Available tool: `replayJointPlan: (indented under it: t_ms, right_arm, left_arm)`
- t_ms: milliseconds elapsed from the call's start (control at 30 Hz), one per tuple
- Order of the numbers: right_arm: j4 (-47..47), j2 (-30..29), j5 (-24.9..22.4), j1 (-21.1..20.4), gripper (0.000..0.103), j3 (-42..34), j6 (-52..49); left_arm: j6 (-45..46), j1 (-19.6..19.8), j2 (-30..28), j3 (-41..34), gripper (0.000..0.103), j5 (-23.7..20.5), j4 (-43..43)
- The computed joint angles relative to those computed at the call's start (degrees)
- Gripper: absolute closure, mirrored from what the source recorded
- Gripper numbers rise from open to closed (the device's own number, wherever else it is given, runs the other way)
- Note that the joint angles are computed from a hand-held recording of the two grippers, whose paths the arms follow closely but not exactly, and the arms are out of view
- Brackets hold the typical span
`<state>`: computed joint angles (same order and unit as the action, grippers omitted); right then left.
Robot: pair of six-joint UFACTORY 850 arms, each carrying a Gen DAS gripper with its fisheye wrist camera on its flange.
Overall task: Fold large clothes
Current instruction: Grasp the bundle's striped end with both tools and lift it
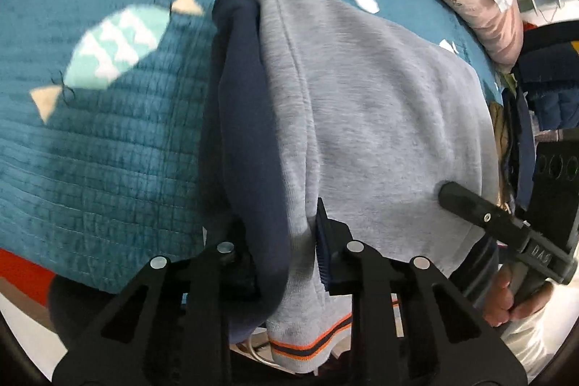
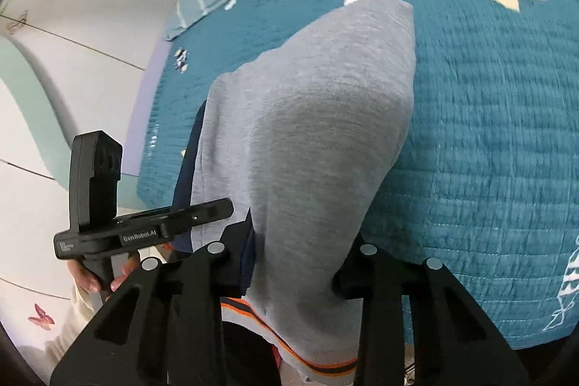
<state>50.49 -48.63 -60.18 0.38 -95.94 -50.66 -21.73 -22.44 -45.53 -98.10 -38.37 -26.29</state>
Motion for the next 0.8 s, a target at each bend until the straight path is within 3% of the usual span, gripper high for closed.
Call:
replayJointPlan:
  t_ms: [167,367,567,800]
  right_arm:
    - [2.76,1.69,-0.98,-2.08,0.072,1.77,-2.88]
    - [4.91,3.00,-1.91,-4.62,0.072,0.96,-4.30]
    - [5.32,4.60,-2.25,-7.86,0.072,0.05,-6.33]
    - [5.73,5.01,-2.17,-11.54,0.072,-2.30,-7.57]
  left_arm:
    - [-5.15,-1.70,2.41,0.65,0.081,1.66,6.50]
    - [-12.29,-4.75,0.69,-6.85,0.082,-1.47,17.42]
    - [-13.02,-6.93,-4.73,-18.31,0.082,-4.88,19.72]
    - [-13.52,-9.96,-17.14,-41.44,0.082,-13.08,22.38]
